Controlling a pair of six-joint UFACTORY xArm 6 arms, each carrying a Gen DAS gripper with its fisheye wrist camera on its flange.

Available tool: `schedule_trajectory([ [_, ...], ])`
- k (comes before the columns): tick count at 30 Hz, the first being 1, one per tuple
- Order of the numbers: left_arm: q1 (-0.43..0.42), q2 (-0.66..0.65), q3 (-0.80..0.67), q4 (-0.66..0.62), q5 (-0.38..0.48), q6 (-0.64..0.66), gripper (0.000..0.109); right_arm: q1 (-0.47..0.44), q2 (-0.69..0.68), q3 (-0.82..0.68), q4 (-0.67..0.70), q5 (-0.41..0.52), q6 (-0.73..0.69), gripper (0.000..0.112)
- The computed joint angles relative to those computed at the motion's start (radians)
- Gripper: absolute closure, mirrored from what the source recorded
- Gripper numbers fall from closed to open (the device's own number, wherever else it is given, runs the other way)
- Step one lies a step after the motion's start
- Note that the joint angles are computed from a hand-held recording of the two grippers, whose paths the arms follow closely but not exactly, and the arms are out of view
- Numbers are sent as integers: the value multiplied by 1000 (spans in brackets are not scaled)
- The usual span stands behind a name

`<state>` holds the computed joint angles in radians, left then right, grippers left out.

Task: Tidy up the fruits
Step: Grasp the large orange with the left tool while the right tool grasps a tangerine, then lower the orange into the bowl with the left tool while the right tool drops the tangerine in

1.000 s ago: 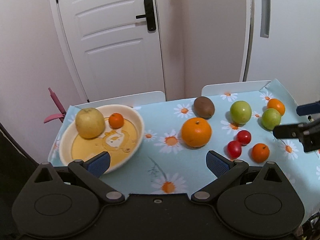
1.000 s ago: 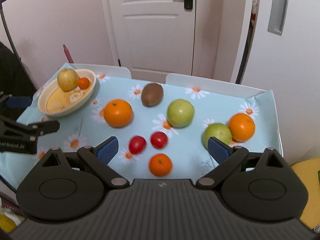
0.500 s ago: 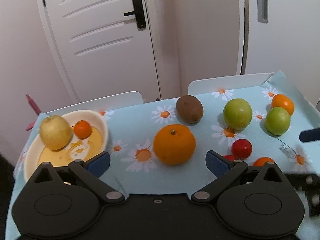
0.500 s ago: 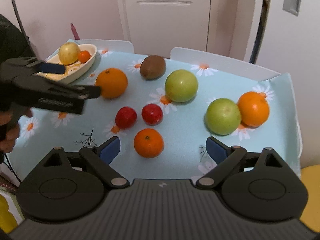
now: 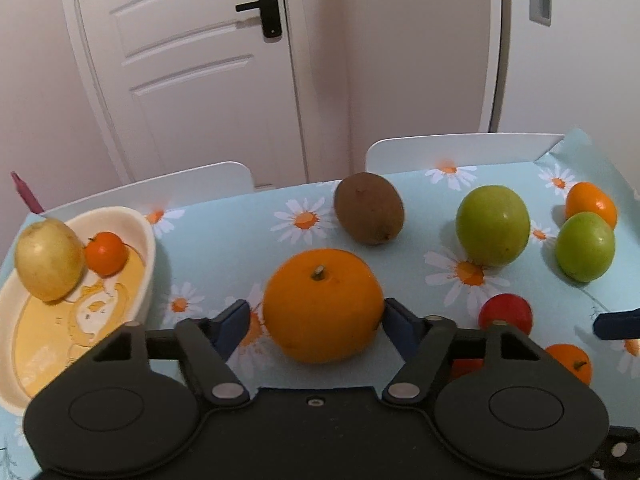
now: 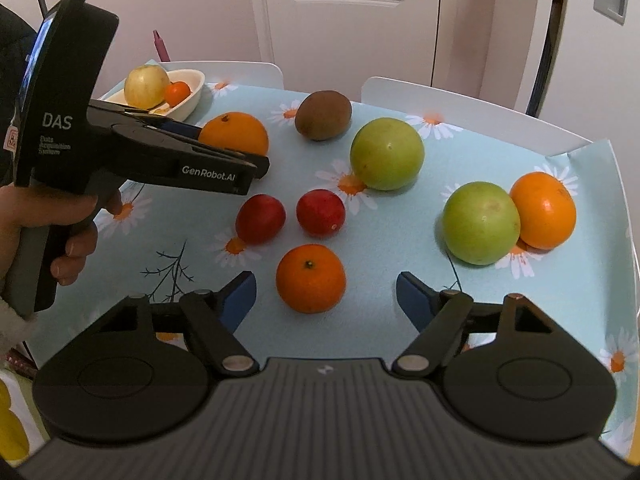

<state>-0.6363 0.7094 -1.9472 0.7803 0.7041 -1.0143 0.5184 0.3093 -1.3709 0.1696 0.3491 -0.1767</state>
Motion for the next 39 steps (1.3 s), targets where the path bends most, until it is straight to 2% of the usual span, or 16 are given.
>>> schedule_trajectory([
  [2,-1,3,-4,-2,-7,3,41,-1,4,-4,6,1,0,26],
  [12,-11,-40,58,26,-2,-6,42,2,16,-15,23,11,-14,41],
  [21,-17,-107,155,42,-14,-25,42,6,23,-24,17,10,-12,46],
  [23,-19,-124,178,42,-19,-30,42,9,23,-25,7,8,-7,51],
  [24,-19,-132,189,43,-21,-34,42,10,23,-26,8,9,-11,59],
  [39,-59,-299,362,126,-11,-129,42,25,-28,-27,-70,34,82,59],
])
